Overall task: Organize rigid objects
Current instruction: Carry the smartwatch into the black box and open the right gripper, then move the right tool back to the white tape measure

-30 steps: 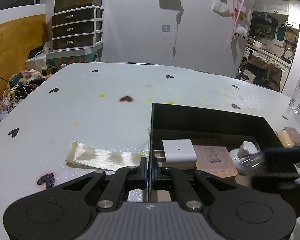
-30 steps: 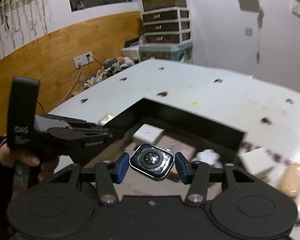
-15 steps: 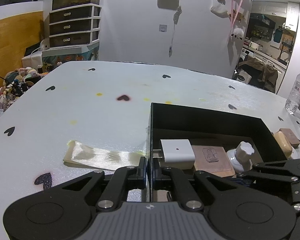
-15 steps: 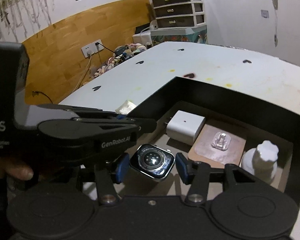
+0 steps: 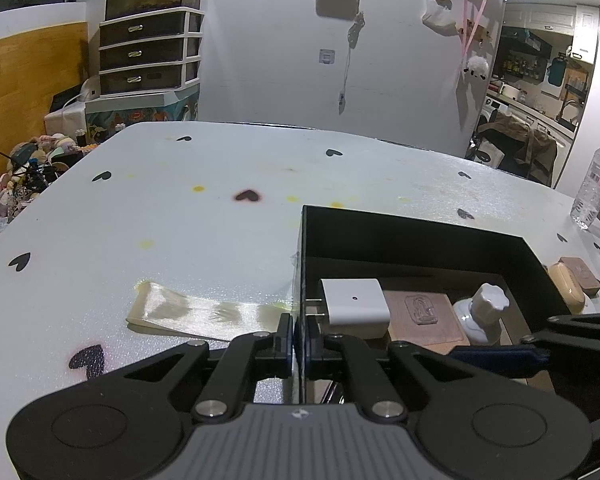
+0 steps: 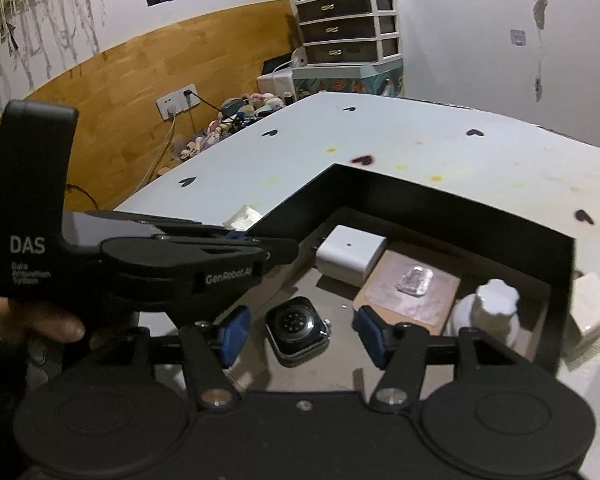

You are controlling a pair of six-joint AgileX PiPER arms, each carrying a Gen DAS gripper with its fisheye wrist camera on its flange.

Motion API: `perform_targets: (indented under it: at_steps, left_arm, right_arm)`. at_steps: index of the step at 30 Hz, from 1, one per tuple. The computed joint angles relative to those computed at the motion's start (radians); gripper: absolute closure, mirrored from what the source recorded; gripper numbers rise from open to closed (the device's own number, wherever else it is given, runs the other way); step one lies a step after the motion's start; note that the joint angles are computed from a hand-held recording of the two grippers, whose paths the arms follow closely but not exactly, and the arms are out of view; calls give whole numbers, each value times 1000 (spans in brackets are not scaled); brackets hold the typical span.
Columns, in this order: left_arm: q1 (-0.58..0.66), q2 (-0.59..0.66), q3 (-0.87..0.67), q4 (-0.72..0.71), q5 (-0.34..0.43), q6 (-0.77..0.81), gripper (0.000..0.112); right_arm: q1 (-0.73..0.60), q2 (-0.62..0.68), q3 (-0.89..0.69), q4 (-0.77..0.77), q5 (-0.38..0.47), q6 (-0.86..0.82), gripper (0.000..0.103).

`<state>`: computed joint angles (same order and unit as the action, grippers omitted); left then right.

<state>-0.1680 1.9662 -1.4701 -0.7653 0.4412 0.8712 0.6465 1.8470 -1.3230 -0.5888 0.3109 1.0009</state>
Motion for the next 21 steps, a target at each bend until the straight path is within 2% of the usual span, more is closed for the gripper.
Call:
perform_targets:
  at_steps: [10,21]
  left_arm:
    - [0,0,-1,1,1,-1,107]
    - [1,2,-4,8,0,-6,107]
  right_arm:
    - [53,-125,119,-265,75,258,37]
    - [153,-306,302,-550,228,544,18]
